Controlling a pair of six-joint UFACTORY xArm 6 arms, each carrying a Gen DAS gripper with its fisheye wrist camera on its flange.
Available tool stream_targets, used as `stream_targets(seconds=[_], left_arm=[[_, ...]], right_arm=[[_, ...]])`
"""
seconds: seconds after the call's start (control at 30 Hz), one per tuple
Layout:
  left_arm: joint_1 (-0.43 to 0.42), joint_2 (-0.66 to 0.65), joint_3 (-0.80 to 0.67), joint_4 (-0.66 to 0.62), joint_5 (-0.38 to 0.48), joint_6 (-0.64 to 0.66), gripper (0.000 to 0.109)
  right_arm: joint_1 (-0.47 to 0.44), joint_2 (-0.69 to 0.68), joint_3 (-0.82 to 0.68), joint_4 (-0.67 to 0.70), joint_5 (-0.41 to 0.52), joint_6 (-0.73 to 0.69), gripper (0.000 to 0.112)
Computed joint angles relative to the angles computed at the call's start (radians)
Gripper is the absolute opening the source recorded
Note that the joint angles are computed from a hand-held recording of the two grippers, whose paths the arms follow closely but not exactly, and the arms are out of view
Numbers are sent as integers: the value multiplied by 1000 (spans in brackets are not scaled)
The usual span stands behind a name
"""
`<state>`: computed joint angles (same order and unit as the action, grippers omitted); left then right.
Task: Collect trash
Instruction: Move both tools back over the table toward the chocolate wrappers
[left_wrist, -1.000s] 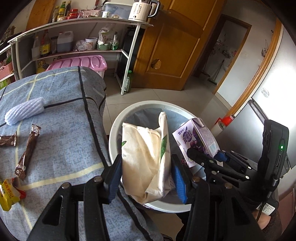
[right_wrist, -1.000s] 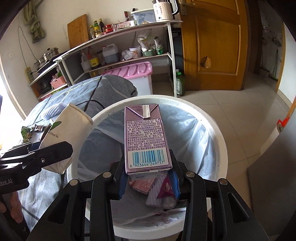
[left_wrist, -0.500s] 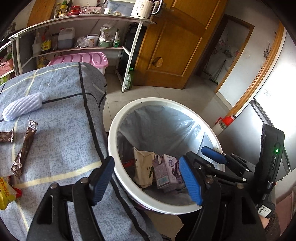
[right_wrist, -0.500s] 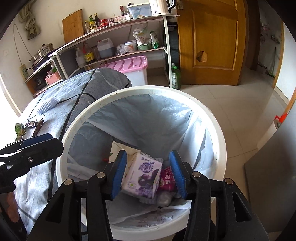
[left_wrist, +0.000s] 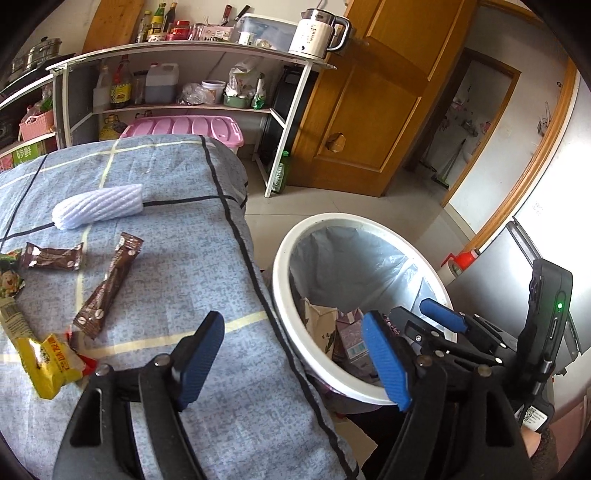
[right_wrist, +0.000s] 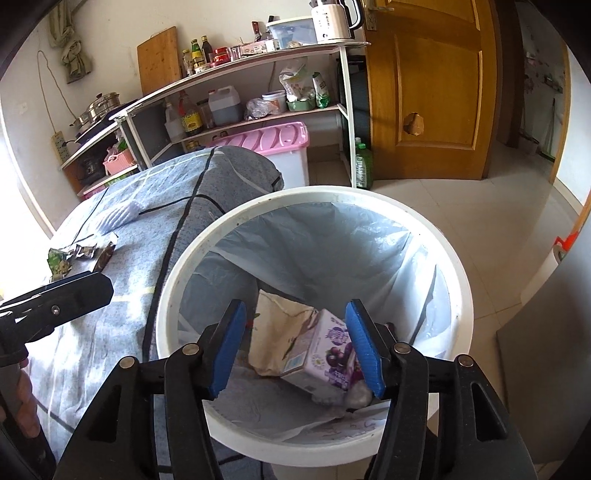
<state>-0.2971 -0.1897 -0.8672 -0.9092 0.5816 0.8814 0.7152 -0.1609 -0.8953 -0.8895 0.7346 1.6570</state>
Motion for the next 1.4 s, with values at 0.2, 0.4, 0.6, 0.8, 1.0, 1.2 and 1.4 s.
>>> stream_targets(seconds=[0.2,0.4,0.6,0.8,1.0,1.2,1.4], left_arm=[[66,-35,25,-7,-11,21,80],[149,-43,30,-13,-6,25,80],[227,-33,22,-38,3,42,81],[288,-19,15,-38,-14,68,81],[336,17,0,-11,-64,52,81],[384,79,-50,7,-88,55,81],[435,168,-136,30,-52,25,81]], right_arm=[[23,48,-57,-25,-25,11,60],[38,127,-139,-26,-59,-11,60],[54,198,-214,-14,-79,-45,60],[55,270,-301,12,-107,-88,60],[61,381,-440,69,-117,-199,60],[59,496,-576,153,-115,-297,60],[55,609,-715,223,-90,-384,60]])
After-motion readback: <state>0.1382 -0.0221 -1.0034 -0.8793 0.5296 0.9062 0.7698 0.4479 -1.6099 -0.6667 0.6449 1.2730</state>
